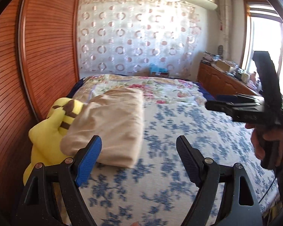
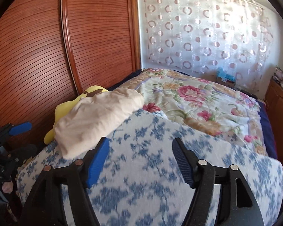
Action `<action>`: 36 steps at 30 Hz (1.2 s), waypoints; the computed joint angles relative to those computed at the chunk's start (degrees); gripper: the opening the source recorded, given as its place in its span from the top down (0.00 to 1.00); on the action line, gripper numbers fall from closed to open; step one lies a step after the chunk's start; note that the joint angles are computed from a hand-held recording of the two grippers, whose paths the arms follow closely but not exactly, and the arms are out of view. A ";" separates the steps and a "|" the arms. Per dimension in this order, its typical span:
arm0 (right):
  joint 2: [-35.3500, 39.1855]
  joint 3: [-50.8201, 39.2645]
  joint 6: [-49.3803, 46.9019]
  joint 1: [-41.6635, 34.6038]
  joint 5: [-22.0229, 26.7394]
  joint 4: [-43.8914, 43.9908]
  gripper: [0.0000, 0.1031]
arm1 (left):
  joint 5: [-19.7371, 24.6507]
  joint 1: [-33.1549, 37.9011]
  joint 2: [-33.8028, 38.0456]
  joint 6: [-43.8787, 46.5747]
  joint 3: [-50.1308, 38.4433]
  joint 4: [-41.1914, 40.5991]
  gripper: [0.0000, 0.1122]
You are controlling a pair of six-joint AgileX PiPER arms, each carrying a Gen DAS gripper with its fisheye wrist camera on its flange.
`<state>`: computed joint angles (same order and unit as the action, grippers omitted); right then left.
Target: Fold small clothes
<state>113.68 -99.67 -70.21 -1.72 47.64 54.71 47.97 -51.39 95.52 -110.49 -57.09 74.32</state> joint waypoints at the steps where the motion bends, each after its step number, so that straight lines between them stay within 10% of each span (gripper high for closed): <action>1: -2.66 4.40 -2.57 -1.46 -0.77 2.12 0.27 | 0.13 -0.84 0.53 0.37 -0.94 -0.03 0.27; 12: -26.69 36.40 -20.12 -20.52 0.12 17.10 0.24 | 5.75 -8.39 7.54 7.24 -14.27 -2.85 0.27; 22: -37.23 43.29 -21.24 -39.33 15.29 19.87 0.24 | 9.32 -12.27 10.11 12.27 -23.44 -4.50 0.27; 36: -41.74 47.53 -20.38 -42.85 14.48 20.75 0.24 | 13.67 -14.73 11.00 14.00 -26.91 -4.71 0.27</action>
<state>71.93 -52.14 -90.59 -44.57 62.12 75.46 61.64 -66.12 106.52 -96.50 -84.00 69.61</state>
